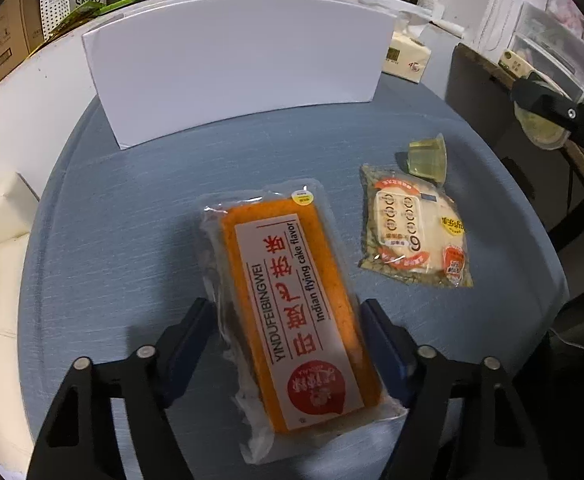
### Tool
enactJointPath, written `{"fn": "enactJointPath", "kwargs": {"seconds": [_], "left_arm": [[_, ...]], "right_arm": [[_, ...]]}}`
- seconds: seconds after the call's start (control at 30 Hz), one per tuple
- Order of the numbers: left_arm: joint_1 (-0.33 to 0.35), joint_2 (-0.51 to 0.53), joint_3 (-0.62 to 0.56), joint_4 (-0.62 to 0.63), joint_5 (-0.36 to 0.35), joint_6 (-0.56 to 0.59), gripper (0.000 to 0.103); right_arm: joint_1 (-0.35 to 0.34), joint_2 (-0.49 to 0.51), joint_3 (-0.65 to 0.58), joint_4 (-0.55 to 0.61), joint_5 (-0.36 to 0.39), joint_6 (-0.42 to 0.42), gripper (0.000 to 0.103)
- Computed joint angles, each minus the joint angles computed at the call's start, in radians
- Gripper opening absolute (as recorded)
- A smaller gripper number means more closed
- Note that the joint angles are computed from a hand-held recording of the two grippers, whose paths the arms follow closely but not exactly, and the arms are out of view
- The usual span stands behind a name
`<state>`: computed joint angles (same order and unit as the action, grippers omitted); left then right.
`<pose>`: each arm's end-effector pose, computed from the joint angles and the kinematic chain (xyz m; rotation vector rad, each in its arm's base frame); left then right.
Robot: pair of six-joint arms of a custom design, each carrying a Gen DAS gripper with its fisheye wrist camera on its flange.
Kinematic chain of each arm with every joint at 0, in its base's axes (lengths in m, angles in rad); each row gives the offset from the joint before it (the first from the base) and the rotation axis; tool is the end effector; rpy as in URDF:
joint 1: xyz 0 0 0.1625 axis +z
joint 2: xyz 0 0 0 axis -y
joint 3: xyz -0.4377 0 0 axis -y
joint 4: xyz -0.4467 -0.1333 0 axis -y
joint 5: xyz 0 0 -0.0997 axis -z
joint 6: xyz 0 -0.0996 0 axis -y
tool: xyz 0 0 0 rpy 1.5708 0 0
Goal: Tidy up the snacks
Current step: 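Grasp a jelly cup with the right tool while the left tool grasps the orange flying-cake pack, then carry both held items into the white box and open both tools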
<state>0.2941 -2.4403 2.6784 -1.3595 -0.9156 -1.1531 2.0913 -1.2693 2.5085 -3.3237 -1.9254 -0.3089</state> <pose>-0.0923 -0.2306 0.2251 0.3401 2.4252 -0.5833 0.2886 -0.3050 0.1257 0.9880 -2.5649 0.7691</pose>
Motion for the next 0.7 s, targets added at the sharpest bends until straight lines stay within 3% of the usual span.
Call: {"fn": "enactJointPath", "kwargs": {"seconds": [0.13,0.33,0.47,0.53,0.67,0.7], "left_arm": [[-0.027,-0.086,-0.001,0.059,-0.004,-0.026,0.06],[-0.158,-0.183,-0.034,0.221,0.016,-0.136,0.058],[-0.218,-0.193,-0.086,0.288,0.071,-0.19,0.058],[-0.214,-0.177,-0.12,0.273,0.126,-0.173,0.058],[-0.105,-0.088,-0.177,0.075,0.264,0.012,0.058],[-0.073,-0.06,-0.186,0.002,0.3,0.074,0.058]], "right_arm": [[0.005,0.015,-0.004,0.004,0.001,0.009,0.047],[0.017,0.027,-0.01,0.0,-0.003,0.011,0.047],[0.027,0.037,-0.018,-0.004,-0.001,0.01,0.047],[0.035,0.045,-0.03,-0.005,-0.002,0.007,0.047],[0.047,0.059,-0.077,0.022,0.016,0.0,0.046],[0.052,0.067,-0.094,0.026,0.015,-0.003,0.037]]}}
